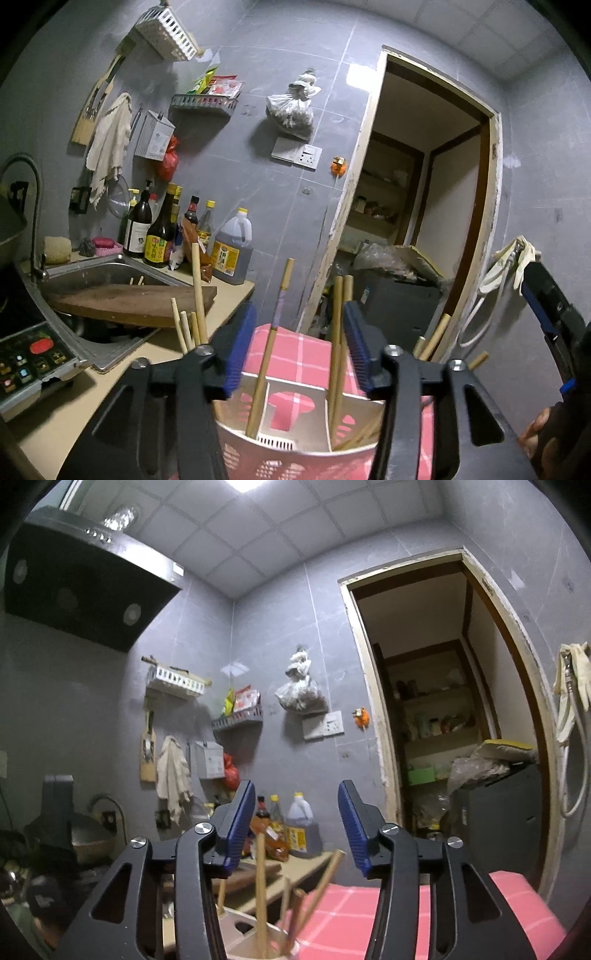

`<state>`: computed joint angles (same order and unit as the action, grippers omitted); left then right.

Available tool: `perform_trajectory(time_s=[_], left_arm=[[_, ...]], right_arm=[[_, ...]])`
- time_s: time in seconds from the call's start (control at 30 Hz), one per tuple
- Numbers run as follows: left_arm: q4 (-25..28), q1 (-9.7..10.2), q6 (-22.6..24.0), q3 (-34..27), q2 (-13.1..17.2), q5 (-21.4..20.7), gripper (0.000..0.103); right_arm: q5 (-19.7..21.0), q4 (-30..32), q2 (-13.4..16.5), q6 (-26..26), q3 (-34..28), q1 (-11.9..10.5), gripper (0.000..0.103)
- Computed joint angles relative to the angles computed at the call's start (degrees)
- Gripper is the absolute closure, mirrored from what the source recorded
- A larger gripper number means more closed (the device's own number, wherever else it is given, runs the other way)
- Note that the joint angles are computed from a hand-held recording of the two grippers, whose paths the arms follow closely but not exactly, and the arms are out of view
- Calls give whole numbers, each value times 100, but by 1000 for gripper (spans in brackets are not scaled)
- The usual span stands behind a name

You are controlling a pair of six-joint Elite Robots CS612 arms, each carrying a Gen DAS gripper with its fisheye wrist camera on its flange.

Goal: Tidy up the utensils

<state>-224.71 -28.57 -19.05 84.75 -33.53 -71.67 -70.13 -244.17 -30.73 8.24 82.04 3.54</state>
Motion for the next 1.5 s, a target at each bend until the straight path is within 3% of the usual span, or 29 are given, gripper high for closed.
perform_trajectory(time_s=[0.3,0.37,0.47,0.53,0.9,1.27,1.5], left_arm=[[100,-228,286,393,-222,94,44],[118,-270,316,469,-257,92,42],[135,-335,342,603,-315,77,38],[123,-364,318,690,-348,61,30],[-77,-535,238,1213,-474,70,11],[-580,-805,452,1701,-482,510,3],[-897,-976,592,1945,-440,836,2]], right_arm=[[-142,191,-395,-155,835,-138,43],[-144,206,-472,-176,1004,-162,35],[-171,282,-586,-313,1274,-182,33],[-194,330,-656,-377,1465,-196,29],[-448,345,-910,-296,2268,-305,16],[-975,138,-1027,-463,2882,-337,0],[-1347,-36,-985,-479,3086,-327,0]])
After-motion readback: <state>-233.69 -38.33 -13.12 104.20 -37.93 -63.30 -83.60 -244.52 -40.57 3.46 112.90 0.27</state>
